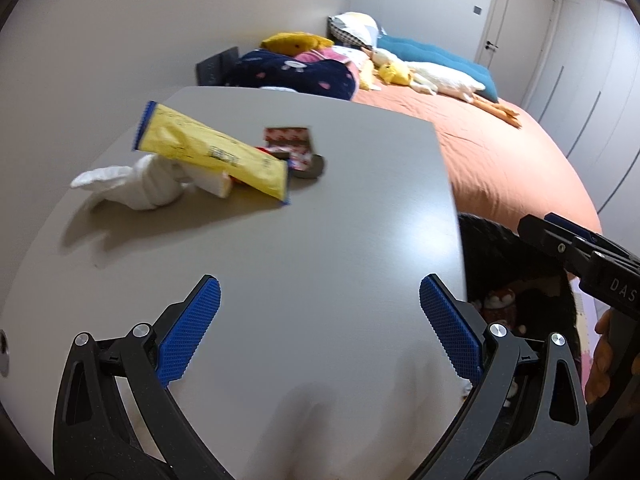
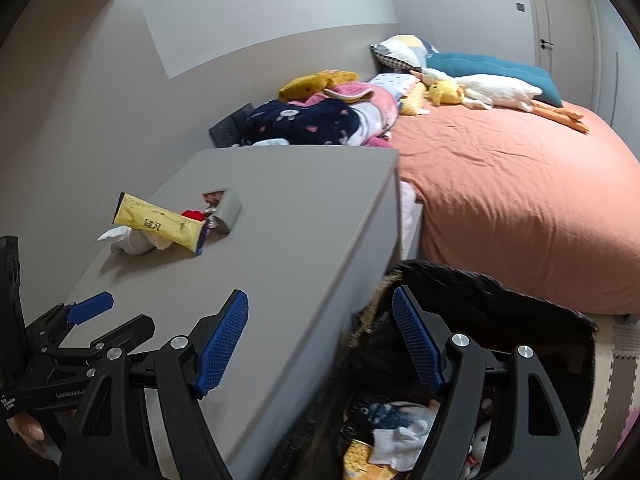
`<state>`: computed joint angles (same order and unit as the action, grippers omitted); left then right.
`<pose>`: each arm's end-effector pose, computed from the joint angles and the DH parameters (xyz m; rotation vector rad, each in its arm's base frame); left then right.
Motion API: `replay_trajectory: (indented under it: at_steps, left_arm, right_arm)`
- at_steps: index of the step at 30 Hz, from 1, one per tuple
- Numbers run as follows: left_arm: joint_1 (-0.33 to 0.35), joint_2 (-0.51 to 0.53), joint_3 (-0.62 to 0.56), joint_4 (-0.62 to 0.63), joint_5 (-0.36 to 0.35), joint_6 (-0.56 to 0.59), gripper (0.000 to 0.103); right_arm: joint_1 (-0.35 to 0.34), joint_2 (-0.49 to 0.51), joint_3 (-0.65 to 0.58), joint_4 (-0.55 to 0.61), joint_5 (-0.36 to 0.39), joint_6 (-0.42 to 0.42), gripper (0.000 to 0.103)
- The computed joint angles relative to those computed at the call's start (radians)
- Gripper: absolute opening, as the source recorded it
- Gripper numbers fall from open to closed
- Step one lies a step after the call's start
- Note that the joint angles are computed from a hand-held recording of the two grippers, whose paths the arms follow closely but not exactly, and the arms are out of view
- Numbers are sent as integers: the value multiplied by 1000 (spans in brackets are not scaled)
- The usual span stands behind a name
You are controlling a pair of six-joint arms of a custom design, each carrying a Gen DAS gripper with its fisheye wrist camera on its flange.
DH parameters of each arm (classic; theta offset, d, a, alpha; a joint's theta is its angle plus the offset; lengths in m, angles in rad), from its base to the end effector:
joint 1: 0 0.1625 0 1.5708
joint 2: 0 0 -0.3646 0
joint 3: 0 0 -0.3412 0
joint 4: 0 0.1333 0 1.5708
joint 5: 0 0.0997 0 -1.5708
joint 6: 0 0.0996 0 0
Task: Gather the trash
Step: 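Move both tools back from the bin to the table, then grasp the yellow snack bag with the left tool while the right tool grasps the red-and-white box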
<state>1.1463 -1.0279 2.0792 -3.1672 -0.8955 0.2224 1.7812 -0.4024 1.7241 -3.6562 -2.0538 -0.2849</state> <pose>-0.0208 -0.5210 0.1637 0.5445 2.3720 -0.7593 0.2005 -0.5222 -0.0201 0.3689 -2.4567 0.9693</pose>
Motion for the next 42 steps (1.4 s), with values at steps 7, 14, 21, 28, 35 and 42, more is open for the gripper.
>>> replay_trajectory:
  at_steps: [7, 14, 21, 28, 35, 42]
  left_arm:
    - [45, -1, -67, -5, 12, 47, 96]
    - [105, 15, -164, 5, -32, 79, 96]
    - [138, 46, -239, -29, -26, 108, 96]
    - [154, 94, -337, -24, -33, 168, 96]
    - [177, 137, -422, 25, -45, 196, 96]
    - [194, 147, -449, 30, -82, 190, 95]
  right_arm:
    - [12, 53, -123, 115, 35, 5, 75]
    - [20, 98, -216, 187, 38, -6, 75]
    - [15, 135, -321, 280, 60, 0, 75]
    - [12, 191, -471, 398, 98, 7, 75]
    - [22, 314, -727, 590, 89, 2, 75]
    - [16, 418, -930, 723, 56, 40, 61]
